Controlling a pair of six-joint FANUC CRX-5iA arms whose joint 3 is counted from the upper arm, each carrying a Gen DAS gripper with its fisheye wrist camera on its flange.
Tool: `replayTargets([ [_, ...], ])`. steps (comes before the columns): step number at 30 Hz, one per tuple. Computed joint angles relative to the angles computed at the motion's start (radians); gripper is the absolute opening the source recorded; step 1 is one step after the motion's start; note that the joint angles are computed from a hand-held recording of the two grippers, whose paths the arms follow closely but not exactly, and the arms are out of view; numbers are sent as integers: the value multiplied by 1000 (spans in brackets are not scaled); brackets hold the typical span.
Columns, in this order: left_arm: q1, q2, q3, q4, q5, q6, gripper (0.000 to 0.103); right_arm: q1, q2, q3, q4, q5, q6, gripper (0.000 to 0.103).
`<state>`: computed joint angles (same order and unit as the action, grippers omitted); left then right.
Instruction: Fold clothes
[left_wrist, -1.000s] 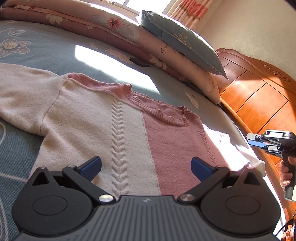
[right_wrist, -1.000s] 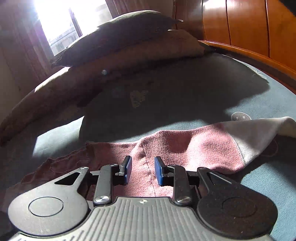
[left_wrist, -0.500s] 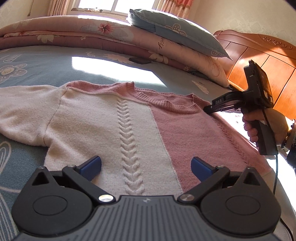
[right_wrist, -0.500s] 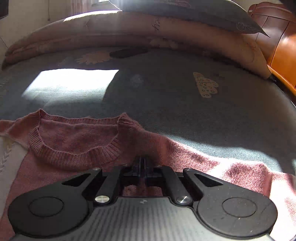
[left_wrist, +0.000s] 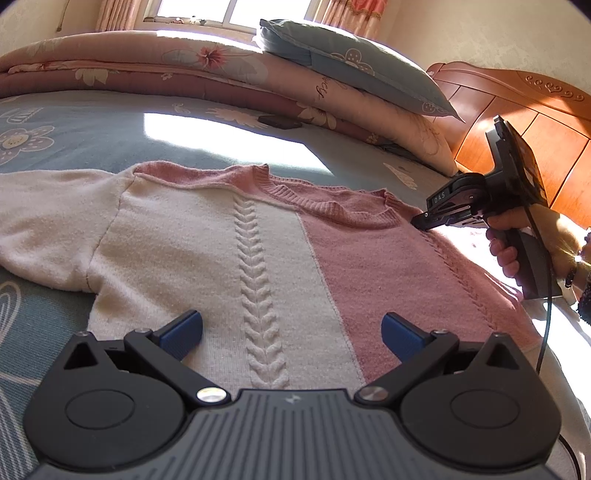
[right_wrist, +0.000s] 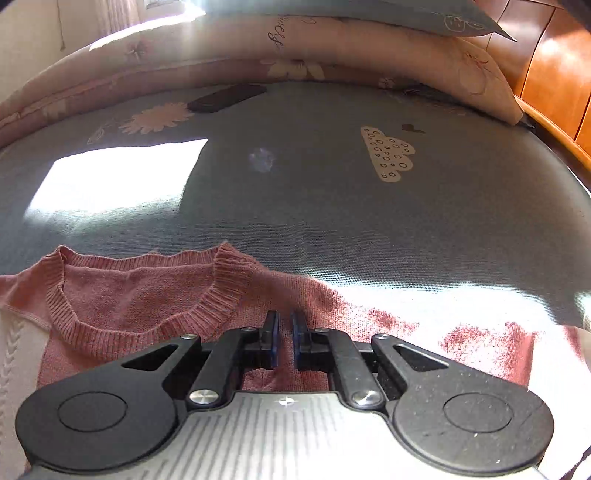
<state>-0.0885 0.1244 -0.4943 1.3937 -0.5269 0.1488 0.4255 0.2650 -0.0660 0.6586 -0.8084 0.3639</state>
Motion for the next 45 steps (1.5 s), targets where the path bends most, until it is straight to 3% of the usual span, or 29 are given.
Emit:
replayTargets([
  [2,-1,2,1,1,2,-4,102,-15,4,-30,66,51,-70,8],
  [5,-4,1,0,0,9,-8,102,-28,7,-16,43,68,-83,8],
  [9,-5,-1,-3,4,10,-12,102,1,-62,-15,-11,0,-15,18],
  [14,-18,-8,-9,4,37,-22,102,48,-220,-66,-44,-53,45,23],
  [17,-22,-12,-5,-34,56,1,102,67,-267,-29,-146,-67,126,23],
  [19,8,-17,23,-151,20,103,102,79,-258,22,-237,-66,217,23],
  [21,57,-15,68,-244,-86,164,102,99,-213,117,-339,-87,356,23],
  [25,120,-20,99,-204,-182,86,102,135,-99,292,-448,-117,565,23],
  [30,238,61,199,-202,-335,268,102,137,84,471,-517,-123,633,23],
  [36,280,74,209,-138,-312,319,102,133,286,620,-516,-121,585,23],
  [38,286,90,222,-142,-326,354,102,142,349,650,-423,-134,507,23],
  [42,286,97,229,-162,-310,392,102,142,375,579,-257,-10,383,21],
  [45,287,91,228,-171,-295,408,102,136,365,563,-230,13,317,22],
])
